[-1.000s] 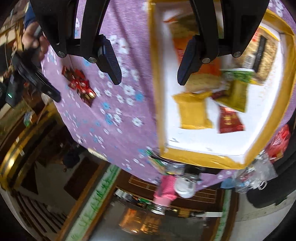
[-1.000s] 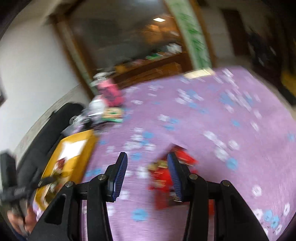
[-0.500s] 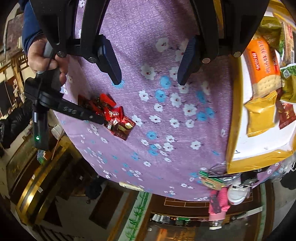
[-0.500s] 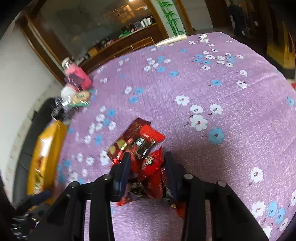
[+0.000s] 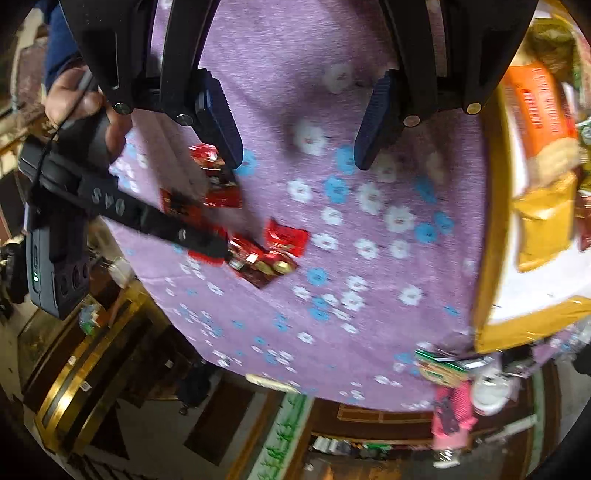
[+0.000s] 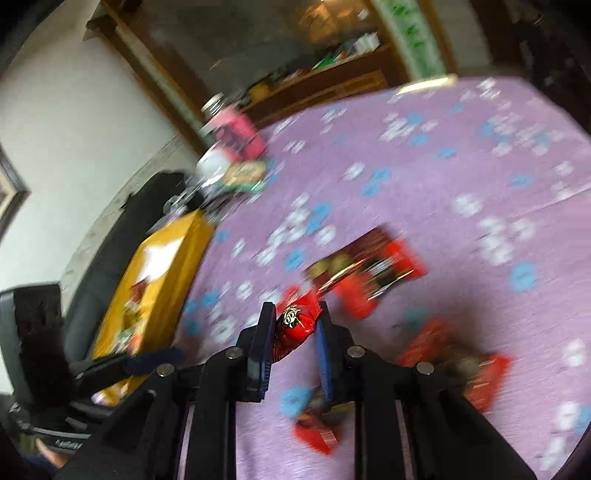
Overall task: Organize snacks
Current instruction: 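Grasp a red candy with the left tool while the right grasps another red candy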
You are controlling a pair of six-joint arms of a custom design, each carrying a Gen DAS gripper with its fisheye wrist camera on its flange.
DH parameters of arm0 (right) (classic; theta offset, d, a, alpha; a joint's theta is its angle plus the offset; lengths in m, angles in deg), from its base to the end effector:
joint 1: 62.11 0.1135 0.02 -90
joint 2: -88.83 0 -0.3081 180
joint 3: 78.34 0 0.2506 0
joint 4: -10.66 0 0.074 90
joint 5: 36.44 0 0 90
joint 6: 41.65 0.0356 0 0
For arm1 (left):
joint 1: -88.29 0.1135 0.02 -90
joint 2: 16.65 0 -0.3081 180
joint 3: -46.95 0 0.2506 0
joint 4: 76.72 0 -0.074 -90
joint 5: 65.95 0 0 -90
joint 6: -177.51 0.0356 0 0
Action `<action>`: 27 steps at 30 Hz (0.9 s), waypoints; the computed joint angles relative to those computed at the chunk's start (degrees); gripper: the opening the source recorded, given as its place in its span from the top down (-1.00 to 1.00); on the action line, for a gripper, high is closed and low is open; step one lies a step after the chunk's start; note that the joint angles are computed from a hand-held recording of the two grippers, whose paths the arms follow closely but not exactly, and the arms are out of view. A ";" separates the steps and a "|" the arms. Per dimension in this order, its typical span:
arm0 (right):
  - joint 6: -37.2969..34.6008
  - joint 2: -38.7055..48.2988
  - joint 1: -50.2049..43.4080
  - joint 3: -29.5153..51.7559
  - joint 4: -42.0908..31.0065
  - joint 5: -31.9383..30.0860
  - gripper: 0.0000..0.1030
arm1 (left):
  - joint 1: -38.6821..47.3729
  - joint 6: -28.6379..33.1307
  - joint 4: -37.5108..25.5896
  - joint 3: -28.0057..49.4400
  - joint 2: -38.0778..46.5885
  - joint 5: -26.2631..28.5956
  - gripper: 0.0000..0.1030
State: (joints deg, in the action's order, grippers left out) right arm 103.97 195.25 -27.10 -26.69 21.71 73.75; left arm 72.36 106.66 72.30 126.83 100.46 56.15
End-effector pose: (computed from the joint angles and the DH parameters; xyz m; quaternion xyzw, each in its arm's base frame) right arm 0.2767 0.1789 0.1301 0.2297 0.8784 0.1617 0.3867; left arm 0.3781 -0.1276 0.1394 0.3342 0.8841 -0.2663 0.1892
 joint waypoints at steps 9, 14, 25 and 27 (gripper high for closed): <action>5.63 -5.56 0.51 -2.86 -3.21 10.81 0.67 | -10.92 -1.16 5.02 -2.86 0.21 -4.90 -0.27; 5.01 -5.69 0.79 -1.52 -6.01 11.57 0.67 | -14.88 -2.29 11.67 -4.50 2.08 -12.65 -0.24; 3.28 -1.73 -0.51 1.60 -8.42 5.23 0.67 | -10.16 0.13 17.03 -7.77 1.65 -10.38 0.29; 2.65 -0.11 -1.20 1.44 -5.59 1.47 0.67 | -7.99 0.89 15.36 -7.27 1.48 -7.93 0.29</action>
